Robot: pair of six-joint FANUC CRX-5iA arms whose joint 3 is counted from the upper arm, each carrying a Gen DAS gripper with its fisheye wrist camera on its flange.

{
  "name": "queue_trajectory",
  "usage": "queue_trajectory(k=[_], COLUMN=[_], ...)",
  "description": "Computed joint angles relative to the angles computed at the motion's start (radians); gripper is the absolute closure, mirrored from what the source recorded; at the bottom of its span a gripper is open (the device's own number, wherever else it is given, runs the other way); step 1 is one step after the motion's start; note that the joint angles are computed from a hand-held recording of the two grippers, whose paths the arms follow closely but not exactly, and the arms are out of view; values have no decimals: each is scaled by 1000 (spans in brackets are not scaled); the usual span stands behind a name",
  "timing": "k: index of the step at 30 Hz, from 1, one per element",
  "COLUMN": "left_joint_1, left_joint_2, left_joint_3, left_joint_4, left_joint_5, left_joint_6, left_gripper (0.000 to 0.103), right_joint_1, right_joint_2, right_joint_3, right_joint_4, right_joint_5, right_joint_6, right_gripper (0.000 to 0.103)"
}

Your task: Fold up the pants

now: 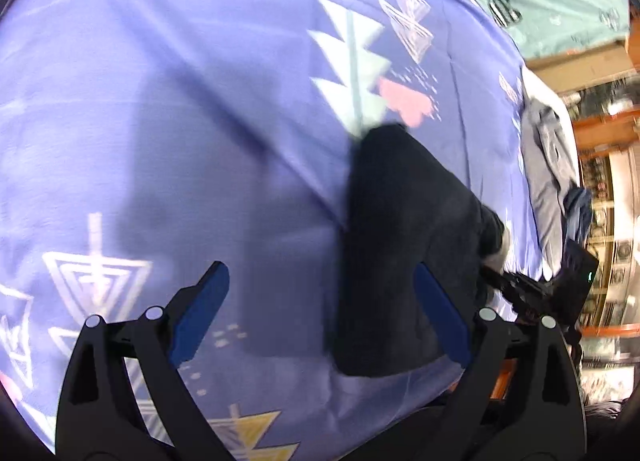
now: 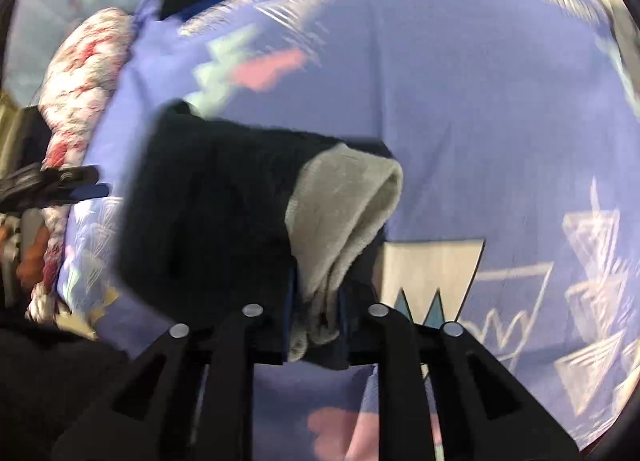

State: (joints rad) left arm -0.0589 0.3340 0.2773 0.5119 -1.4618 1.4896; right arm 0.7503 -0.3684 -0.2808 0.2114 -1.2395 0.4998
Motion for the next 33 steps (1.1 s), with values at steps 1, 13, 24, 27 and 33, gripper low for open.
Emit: queue_trajectory(k=[1, 13, 24, 27, 33], left_joint_1=[-15, -80, -156, -123, -89], left_joint_2=[11, 75, 225, 192, 145], left_joint_3=[16, 112, 336, 284, 202], left_joint_4=[-17, -4, -185, -95, -87], left_joint_5=[-9, -14, -136, -109, -81], left_joint_6=[-2, -12, 73, 63, 82], left_gripper=[9, 9, 4, 5, 5], right_joint_1=[-6, -16, -92, -50, -20], right_joint_2=[-3, 38, 86, 57, -28], right_joint_3=[-1, 82, 55, 69, 79], right_joint_4=[0, 134, 70, 91, -113], right_joint_5=[16, -53, 58, 7, -32], right_joint_6=[-34, -34, 88, 47, 128], right_gripper=[78, 77, 93, 88, 88])
